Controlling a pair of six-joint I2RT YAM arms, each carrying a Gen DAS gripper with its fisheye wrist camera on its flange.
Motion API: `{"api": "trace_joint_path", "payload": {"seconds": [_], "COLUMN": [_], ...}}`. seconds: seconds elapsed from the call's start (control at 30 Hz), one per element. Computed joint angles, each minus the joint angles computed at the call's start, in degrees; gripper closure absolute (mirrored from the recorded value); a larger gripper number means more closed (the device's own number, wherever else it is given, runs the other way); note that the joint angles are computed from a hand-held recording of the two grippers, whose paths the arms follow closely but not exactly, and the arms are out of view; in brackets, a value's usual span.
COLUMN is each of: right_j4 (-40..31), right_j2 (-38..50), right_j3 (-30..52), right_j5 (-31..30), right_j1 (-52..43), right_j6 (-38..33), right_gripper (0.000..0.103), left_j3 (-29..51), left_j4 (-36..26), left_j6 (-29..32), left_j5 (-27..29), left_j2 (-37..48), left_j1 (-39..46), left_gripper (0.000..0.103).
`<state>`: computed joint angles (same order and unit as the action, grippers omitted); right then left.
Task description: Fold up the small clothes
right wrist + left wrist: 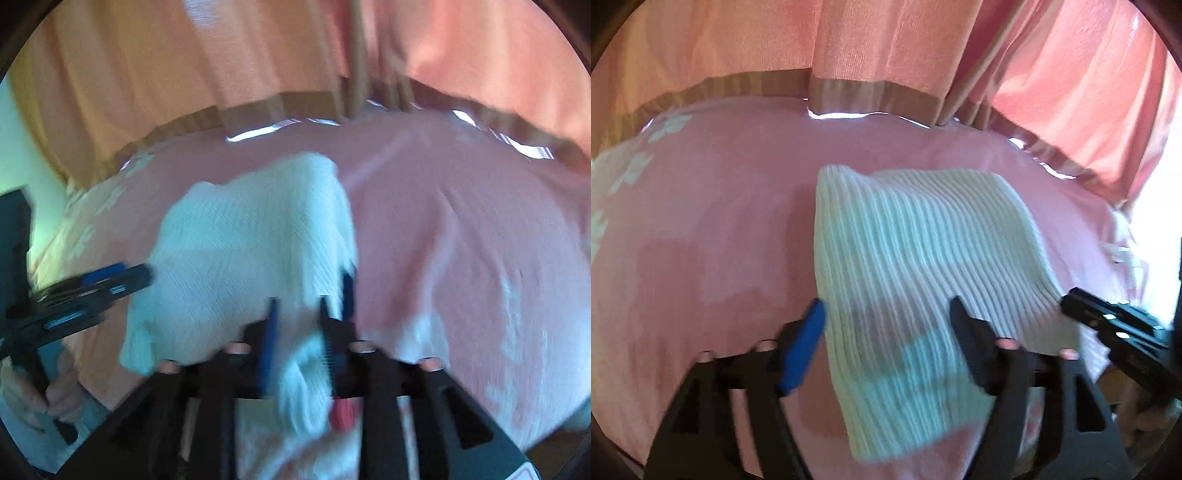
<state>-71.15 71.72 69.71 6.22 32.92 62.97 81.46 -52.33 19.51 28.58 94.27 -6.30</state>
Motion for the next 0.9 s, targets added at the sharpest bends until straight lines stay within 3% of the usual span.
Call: {"api": "trace_joint_path", "payload": {"seconds": [0.1,0.2,0.23,0.27,0.33,0.43,0.5,0.63,0.7,0.77,0.8,0.87,0.9], "right_j4": [2.2,2.5,2.2,2.8,4.8,0.2,-1.0,1.7,-1.8,-5.5,-6.8,-8.8,-8.3], "right_j2": [-3.7,-4.1,-3.7,-3.2,-2.6,-1.6,-1.8,0.3,2.9,4.2,4.5,5.5,5.3], "right_j3": [-6.0,-7.0,-6.9,-7.0,-5.9,1.8,2.2,-6.0,-1.5,3.6,5.5,9.1,9.2], "right_j5": [-4.0,-4.8,-4.4,-4.8,-4.6,1.7,2.2,-5.1,-3.4,-0.6,0.4,2.7,3.3], "right_j1": [2.9,6.3,7.3,6.9,6.6,9.5,11.1,12.5,12.5,12.1,11.6,9.5,7.9], "right_j6": [8.9,13.4,13.8,13.1,13.5,14.1,16.7,20.1,17.9,16.4,15.6,13.2,11.6], "right_gripper": [0.068,0.063,0.076,0.088,0.093,0.094,0.094,0.093,0.087,0.083,0.074,0.054,0.044], "left_j3": [-5.1,-7.9,-8.2,-8.1,-6.1,-2.5,-1.4,-5.5,-7.0,-4.8,-2.9,0.9,2.7], "left_j4": [-1.6,-3.4,-4.6,-5.3,-7.6,-11.0,-12.3,-9.9,-8.4,-10.9,-12.0,-11.8,-11.0], "left_j6": [1.7,0.7,0.5,0.4,0.5,2.3,4.0,5.8,5.7,6.4,6.1,4.2,3.1], "left_j5": [-0.1,0.0,1.5,3.0,5.3,5.4,4.2,-2.3,-1.5,0.3,1.5,3.1,3.7], "left_j2": [-2.6,-0.7,1.1,2.1,4.0,2.7,1.5,2.6,0.8,-0.5,-0.8,-1.3,-1.3], "left_j1": [1.7,2.8,3.5,3.9,4.4,5.3,5.9,3.5,3.7,4.7,5.1,5.2,4.9], "left_gripper": [0.028,0.028,0.037,0.058,0.074,0.078,0.078,0.071,0.068,0.059,0.053,0.025,0.021]}}
